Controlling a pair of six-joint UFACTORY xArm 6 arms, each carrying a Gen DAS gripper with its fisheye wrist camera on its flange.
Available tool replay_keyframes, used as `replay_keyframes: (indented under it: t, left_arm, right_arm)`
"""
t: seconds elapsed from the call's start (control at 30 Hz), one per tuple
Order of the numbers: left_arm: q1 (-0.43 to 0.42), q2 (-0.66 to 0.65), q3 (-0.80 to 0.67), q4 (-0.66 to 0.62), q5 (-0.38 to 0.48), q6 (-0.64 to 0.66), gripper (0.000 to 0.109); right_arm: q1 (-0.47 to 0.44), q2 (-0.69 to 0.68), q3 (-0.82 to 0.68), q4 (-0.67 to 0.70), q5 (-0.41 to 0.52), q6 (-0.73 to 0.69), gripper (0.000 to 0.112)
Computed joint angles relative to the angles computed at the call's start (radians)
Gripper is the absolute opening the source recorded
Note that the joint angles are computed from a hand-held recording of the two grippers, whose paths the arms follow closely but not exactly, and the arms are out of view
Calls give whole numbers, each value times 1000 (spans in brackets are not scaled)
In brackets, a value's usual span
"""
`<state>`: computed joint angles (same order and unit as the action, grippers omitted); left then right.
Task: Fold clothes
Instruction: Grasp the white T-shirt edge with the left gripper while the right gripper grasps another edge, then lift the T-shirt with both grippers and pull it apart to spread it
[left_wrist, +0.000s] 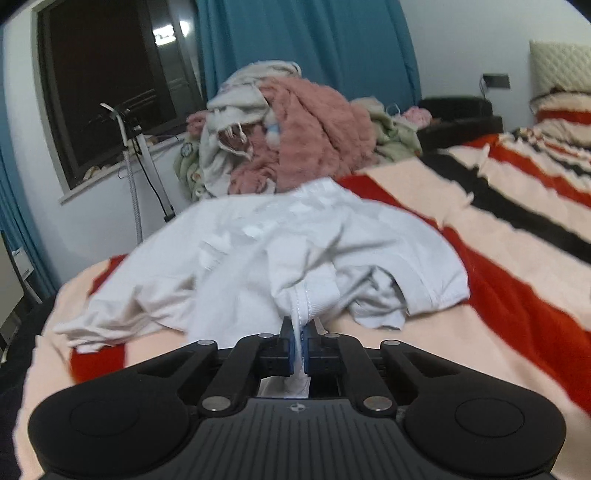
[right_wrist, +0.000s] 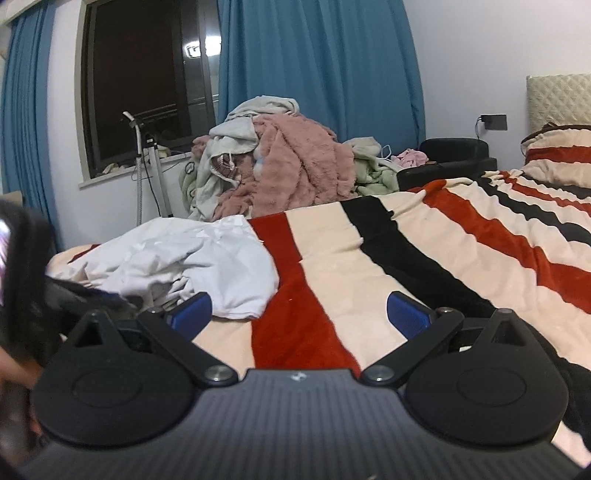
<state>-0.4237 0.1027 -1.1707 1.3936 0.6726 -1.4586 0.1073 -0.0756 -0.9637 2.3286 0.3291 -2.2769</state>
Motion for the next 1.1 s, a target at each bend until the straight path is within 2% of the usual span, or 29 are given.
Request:
replay_keyframes:
  t: [0.17,0.37,0.5,0.6,0.7,0.8,1.1]
  left_arm:
    - [-51,-214,149,1,44,-84,4]
    - [-173,-432,251,-27,133,-44,4]
    - [-302,-579,333,-42,220,-66,4]
    - [-419,-674,390,-67,310,-88,4]
    - [-480,-746,451,-94,376,-115,4]
    - [-468,-776,477,-150,407,-137,4]
    - [-288,-783,503,-268,335,-46,6]
  right_arm:
    - [1,-41,38,92,34,-135,103]
    - [-33,-131,126,-31,134,7,103]
    - [-44,-199,174,-74,153,49,103]
    - [-60,-262,211,-173,161,165,103]
    - [-81,-317,253,-257,176,280,103]
    - [-91,-342,274,-340,196,371,103]
    - [-73,-330,290,-481,240,464,103]
